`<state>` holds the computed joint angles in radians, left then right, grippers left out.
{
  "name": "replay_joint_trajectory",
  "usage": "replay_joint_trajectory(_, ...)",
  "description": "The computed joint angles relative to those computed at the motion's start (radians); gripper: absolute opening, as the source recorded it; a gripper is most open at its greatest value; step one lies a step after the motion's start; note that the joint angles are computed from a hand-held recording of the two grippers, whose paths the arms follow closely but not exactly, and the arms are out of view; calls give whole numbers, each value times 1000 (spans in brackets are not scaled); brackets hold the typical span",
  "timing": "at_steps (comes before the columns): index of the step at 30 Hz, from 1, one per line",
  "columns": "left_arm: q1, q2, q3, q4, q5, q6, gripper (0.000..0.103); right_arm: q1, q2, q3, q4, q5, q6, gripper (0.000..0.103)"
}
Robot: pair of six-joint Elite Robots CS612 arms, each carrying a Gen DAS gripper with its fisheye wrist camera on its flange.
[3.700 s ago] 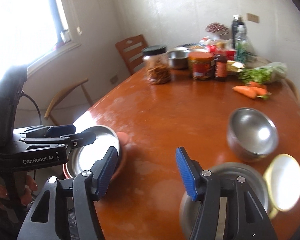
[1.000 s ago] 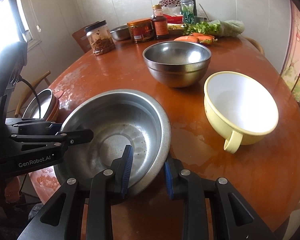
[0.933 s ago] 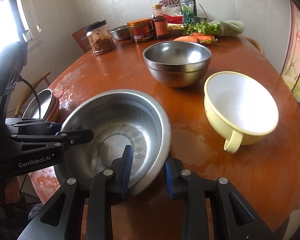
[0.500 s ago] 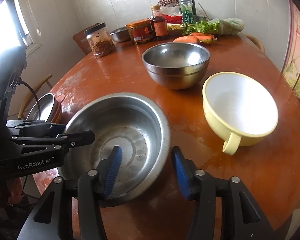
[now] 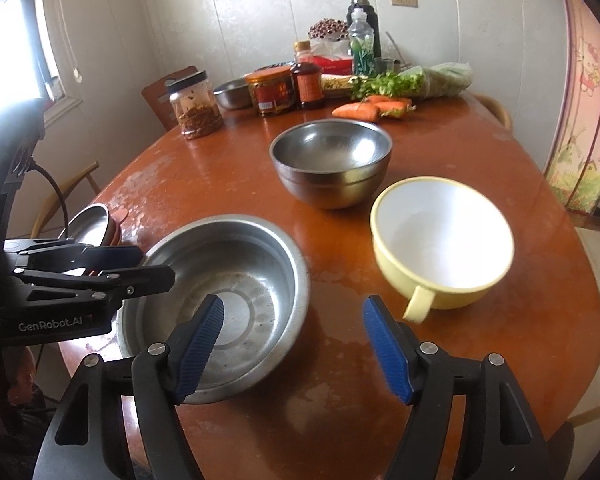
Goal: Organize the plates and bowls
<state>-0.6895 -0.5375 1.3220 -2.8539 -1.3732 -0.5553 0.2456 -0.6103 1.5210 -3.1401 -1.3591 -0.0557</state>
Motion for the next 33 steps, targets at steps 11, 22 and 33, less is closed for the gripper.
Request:
replay_joint_trajectory(11,-2,-8,-35,20,45,21,59,-16,-6,-16,-66,-19,23,78)
replay_joint_trajectory(22,8,23,-133,72,60,43,61,-22,10,-99,-41,-62,6,79)
replay_joint_trajectory(33,33,92,-281,165,47,25,61,-21,73,-259,77,-123,-17,79)
